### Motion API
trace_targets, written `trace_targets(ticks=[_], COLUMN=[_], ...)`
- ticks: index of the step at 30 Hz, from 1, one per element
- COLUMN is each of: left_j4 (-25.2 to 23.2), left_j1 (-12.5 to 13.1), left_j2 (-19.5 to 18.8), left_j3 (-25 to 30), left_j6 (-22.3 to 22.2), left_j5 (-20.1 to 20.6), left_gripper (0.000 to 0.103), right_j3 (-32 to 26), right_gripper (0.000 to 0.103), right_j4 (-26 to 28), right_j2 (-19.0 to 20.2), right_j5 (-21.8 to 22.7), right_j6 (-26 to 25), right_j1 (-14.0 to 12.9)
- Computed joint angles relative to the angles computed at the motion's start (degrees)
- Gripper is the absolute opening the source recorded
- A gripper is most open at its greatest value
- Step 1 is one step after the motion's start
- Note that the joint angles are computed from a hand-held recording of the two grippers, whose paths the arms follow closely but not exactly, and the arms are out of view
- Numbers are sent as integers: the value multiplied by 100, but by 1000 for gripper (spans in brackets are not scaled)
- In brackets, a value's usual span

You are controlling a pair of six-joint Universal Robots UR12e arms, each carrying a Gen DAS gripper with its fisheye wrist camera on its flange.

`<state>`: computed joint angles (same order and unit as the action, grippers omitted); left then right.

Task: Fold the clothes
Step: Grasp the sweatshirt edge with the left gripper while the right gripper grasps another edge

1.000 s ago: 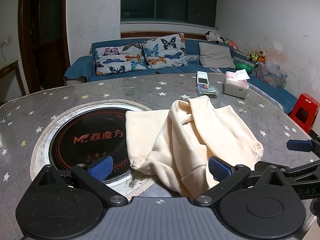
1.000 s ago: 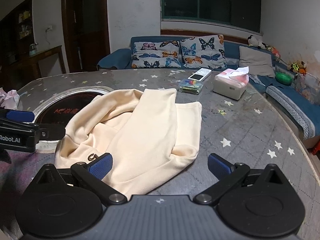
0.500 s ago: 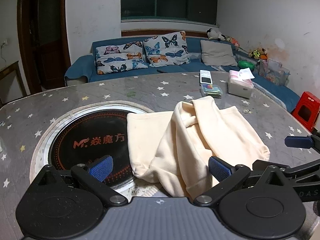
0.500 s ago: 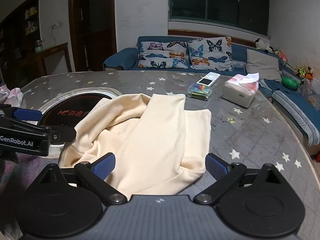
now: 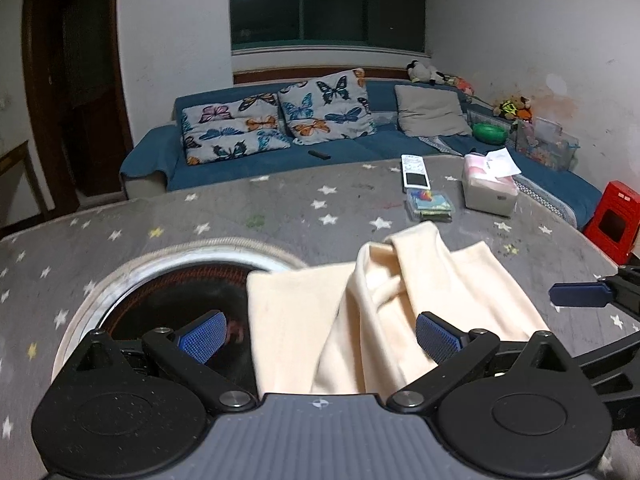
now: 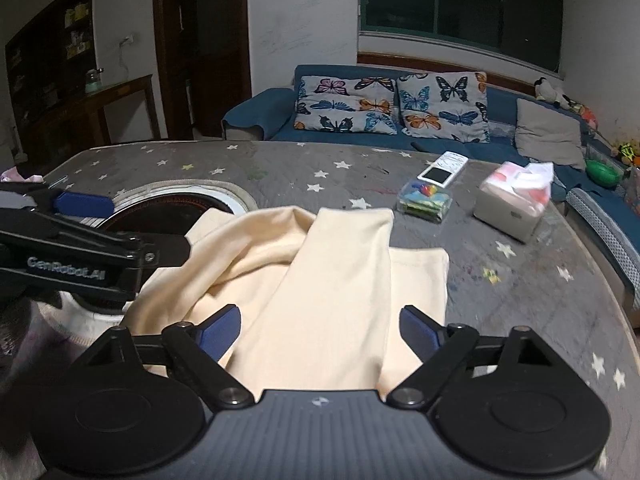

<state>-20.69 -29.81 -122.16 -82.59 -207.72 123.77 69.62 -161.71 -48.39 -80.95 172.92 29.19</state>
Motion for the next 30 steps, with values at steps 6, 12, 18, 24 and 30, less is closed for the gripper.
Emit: trace_targets(ticks=[6,12,18,24,30], left_j4=[-144,-535,-759,-323,-240], left_j1=[223,430,617,629,653], left_j2=[-206,-481,-566,-473,-476], left_j3=[373,794,820,522,505], left_j6=[295,419,239,334,445], left_j5=[-426,-1025,-1624,-1684,-1796], left_gripper=[74,70,10,5,5], right_j3=[-666,-1305,-1637,-1984,-2521], right_gripper=[77,67,65,54,45], right_j4=[372,836,1070,1348,1653], right_j2=[324,663,858,1074,1396], right_j5=[21,-35,56,139,298], right_j6=[-91,-192,-222,-280,-204], right_j1=[-11,7,-3,-2,27])
